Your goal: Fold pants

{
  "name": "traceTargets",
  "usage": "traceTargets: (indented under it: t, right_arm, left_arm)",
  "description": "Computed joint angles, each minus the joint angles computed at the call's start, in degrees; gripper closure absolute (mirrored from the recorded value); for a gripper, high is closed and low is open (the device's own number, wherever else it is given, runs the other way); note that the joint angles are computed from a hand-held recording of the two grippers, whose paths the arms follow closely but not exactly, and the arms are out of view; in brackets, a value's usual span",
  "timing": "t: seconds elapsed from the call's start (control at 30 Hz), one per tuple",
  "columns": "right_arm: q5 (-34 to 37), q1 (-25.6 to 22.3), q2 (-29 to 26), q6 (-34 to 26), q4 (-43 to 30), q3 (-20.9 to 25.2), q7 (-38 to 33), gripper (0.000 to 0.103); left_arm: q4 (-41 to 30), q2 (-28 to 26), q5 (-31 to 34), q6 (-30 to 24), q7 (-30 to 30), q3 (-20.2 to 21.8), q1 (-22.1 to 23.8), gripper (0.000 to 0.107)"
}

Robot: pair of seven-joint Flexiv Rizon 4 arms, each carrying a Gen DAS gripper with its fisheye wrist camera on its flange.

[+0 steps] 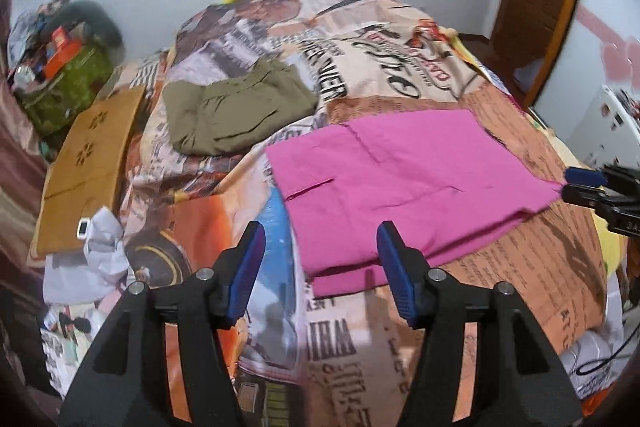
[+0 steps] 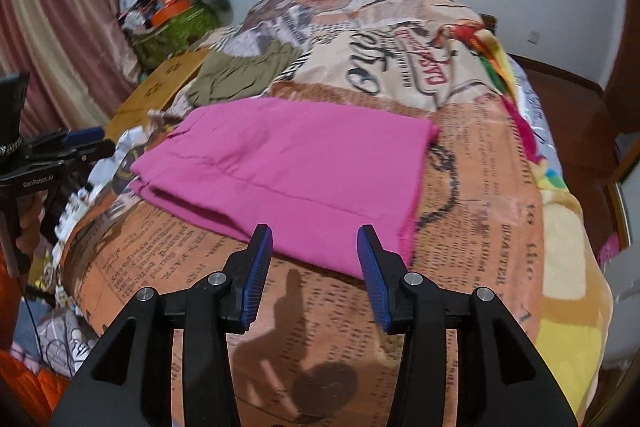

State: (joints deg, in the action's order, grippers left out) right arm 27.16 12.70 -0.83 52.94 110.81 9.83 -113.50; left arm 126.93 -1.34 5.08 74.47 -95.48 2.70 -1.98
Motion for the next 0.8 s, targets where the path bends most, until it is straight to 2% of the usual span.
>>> traceTargets:
  t: [0.07,0.23,0.33,0.43,0.57,0.67,0.73,0.8]
  right_arm:
    - [-1.01,-0.18,-0.5,0.66,0.23,-0.3,1.96,0.063]
    - [-1.83,-1.14,-1.35,0.05,0.65,-0.69,5.57,0.063]
    - [-1.73,-1.77,-1.61,-0.48,1.1,-0.81,7.14,0.063]
    - [-0.86,-2.3,-1.95,-0.5,1.36,-0.83,7.7,0.063]
    - [1.35,-2.79,-2.41,-0.67,1.02,-0.63,7.32,0.063]
    - [2.56,-3.01,-2.72,-1.9,0.55,-0.46,6.37,0.064]
    - [2.76,-2.94,-2.99,-2.58,0.42,-0.25,5.77,0.069]
    - [2.6,-2.84,-3.07,-1.63,0.74,-0.07,5.61,0.071]
  left_arm:
    - [-0.61,-1.17,-1.24,-1.13,-0.68,0.03,0.33,0.047]
    - [-0.34,-4.15,-9.37,-2.81,1.22,-0.56,0.73,0.044]
    - [0.42,-5.38,-14.65,-2.78,3.89,-1.4,0.9,0.044]
    - [0.63,-5.79,-16.51,-2.63,5.16,-1.57,0.52,0.044]
    - [1.31,-5.9,-20.8,-2.54,9.8,-2.93,0.1,0.044]
    - [0.4,-6.38,-16.97,-2.75,8.46,-1.95,-1.3,0.044]
    - [-0.27,-6.7,-13.68,-2.74,6.49,-1.13,-1.95,0.044]
    - [-0.06,-6.53,-14.48,-2.67,6.67,-1.3,-1.64,0.045]
